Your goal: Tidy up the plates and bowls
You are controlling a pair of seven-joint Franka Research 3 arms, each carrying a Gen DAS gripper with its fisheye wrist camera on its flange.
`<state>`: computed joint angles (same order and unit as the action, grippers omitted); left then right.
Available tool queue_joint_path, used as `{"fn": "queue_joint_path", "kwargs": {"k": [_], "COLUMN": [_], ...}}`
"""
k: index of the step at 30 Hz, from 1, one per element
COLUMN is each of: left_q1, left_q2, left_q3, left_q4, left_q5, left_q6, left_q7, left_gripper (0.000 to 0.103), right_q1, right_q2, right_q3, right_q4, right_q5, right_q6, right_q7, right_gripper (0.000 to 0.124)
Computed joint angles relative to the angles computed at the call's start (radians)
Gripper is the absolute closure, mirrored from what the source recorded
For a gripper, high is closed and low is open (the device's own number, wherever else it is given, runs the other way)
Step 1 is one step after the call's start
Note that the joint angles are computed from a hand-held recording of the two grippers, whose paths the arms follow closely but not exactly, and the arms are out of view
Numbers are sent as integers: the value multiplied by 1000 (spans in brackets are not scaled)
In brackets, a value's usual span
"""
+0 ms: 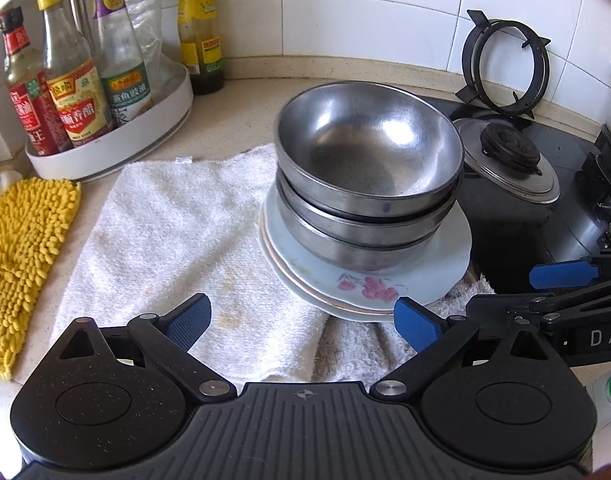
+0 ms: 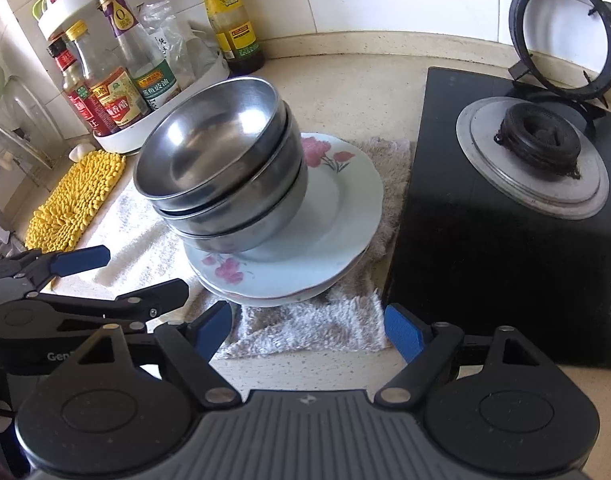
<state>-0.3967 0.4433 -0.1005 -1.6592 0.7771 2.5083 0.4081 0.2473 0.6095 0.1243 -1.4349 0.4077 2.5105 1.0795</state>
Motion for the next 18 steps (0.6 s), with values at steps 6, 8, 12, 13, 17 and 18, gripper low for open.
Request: {"fn": "queue_joint_path", "kwargs": {"k": [6, 8, 12, 13, 17, 18], "left_q1": [18, 23, 29, 29, 34, 35], "left_q2": [-19, -22, -24, -24, -26, -26], "left_q3": [-8, -9, -11, -11, -10, -10], "left_q4": [-30, -39, -45, -45, -52, -53], "left_q5": [-19, -24, -35, -35, -44, -47], "left_q6": [16, 29, 42, 44, 58, 59], "left_q7": [30, 38, 56, 60, 69, 72], "left_gripper": [5, 6, 6, 6, 6, 6], "right_q1": [19, 23, 29, 30, 34, 36], "right_q2": [-17, -24, -30, -32, -30, -29], "right_q3": [-12, -15, -18, -19, -22, -23], "right_q4": [-31, -43, -53, -56, -56, -55], "right_q5": [-16, -22, -33, -36, -47, -51], "right_q6": [22, 31, 41, 44, 46, 45], "right_q7": [38, 51, 70, 76, 94, 100], "right_gripper": [36, 36, 36, 36, 36, 36]}}
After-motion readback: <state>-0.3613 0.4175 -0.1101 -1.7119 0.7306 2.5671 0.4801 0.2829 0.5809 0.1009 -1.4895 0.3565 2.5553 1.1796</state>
